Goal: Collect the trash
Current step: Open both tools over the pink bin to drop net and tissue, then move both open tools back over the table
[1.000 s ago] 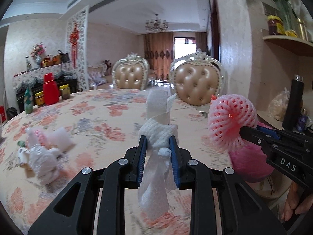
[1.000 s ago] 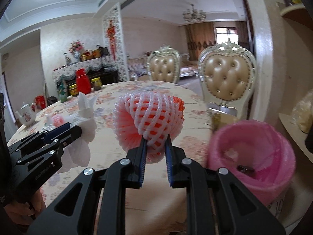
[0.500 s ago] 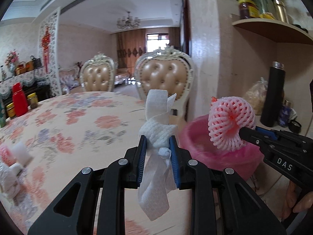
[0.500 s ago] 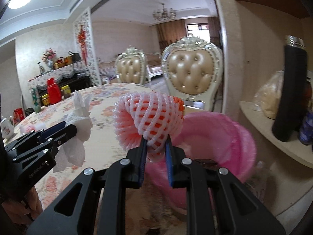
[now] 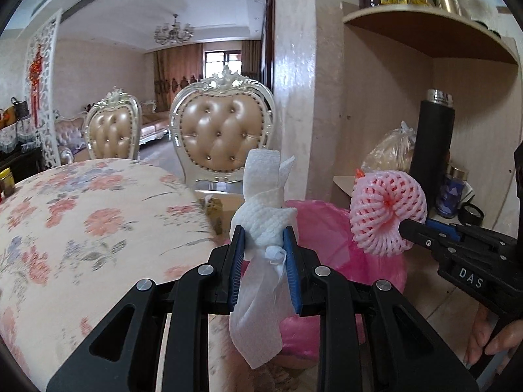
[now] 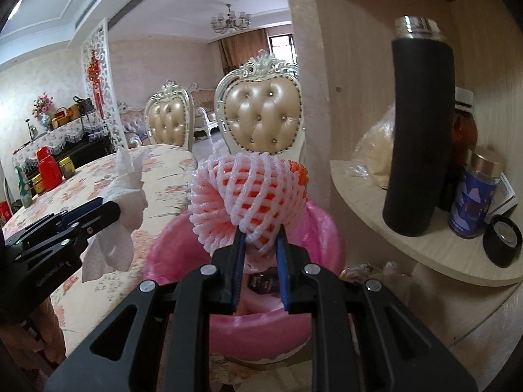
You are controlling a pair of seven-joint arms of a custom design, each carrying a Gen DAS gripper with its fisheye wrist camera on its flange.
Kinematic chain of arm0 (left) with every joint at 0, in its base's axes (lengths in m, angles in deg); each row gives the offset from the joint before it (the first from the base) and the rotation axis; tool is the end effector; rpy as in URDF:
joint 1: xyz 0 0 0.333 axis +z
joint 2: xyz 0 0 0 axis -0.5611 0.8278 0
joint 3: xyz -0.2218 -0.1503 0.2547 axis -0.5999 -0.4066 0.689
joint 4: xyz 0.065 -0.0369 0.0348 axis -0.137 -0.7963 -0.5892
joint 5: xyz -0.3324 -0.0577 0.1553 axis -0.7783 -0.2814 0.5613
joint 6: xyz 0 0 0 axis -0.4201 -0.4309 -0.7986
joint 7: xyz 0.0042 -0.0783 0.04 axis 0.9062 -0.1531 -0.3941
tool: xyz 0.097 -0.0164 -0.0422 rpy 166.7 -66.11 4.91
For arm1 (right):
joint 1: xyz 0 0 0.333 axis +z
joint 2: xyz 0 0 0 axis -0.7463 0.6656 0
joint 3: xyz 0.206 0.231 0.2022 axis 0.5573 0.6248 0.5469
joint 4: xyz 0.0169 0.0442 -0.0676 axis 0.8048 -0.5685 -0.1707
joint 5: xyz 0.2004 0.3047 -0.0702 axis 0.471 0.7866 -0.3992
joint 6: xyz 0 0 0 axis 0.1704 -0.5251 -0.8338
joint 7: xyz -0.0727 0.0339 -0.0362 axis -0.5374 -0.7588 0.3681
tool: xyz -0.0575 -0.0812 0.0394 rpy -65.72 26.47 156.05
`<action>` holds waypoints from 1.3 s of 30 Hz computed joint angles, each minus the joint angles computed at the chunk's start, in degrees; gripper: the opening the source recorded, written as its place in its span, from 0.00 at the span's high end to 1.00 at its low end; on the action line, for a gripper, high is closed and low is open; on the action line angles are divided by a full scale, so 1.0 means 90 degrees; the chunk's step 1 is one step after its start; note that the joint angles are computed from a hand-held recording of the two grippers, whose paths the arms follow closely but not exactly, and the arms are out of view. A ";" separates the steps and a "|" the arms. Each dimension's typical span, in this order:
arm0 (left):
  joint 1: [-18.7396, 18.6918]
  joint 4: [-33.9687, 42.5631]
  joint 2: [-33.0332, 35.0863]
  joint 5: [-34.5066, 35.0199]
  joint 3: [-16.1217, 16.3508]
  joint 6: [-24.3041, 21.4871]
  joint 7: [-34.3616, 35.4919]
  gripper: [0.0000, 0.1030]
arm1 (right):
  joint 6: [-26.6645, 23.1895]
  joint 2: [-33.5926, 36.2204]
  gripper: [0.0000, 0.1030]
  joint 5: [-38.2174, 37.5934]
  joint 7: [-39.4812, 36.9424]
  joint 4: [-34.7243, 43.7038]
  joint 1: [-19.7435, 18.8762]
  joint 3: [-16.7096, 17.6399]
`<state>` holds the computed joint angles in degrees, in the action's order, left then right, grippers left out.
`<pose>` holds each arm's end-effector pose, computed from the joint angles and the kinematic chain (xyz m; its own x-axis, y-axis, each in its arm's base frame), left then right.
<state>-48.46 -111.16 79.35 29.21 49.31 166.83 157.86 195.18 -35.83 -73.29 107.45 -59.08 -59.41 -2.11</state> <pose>0.6994 -0.2281 0.4678 -0.3286 -0.9442 0.0237 -0.4010 0.1168 -0.9086 0.6457 0.0062 0.4646 0.0387 -0.9886 -0.1455 -0.4800 0.1093 -0.8704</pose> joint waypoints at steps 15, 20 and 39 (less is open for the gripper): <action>-0.0130 0.2154 0.1164 0.0358 0.0048 -0.1626 -0.0286 0.72 | -0.0378 0.0715 0.42 -0.0443 0.0177 0.0626 -0.1398 0.1407; -0.0005 0.1631 0.1003 0.0170 0.0028 -0.0790 -0.0710 0.09 | -0.0282 0.0625 0.42 -0.0387 0.0290 0.0456 -0.1430 0.1374; -0.1633 -0.1598 -0.0827 -0.1550 0.2646 0.0768 0.0138 0.07 | -0.0051 -0.0063 0.24 -0.1023 0.0985 0.0016 -0.0280 0.0791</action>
<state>-63.15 -125.54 71.91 15.26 73.13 173.74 159.10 194.72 -36.40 -82.50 116.31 -58.93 -61.93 5.01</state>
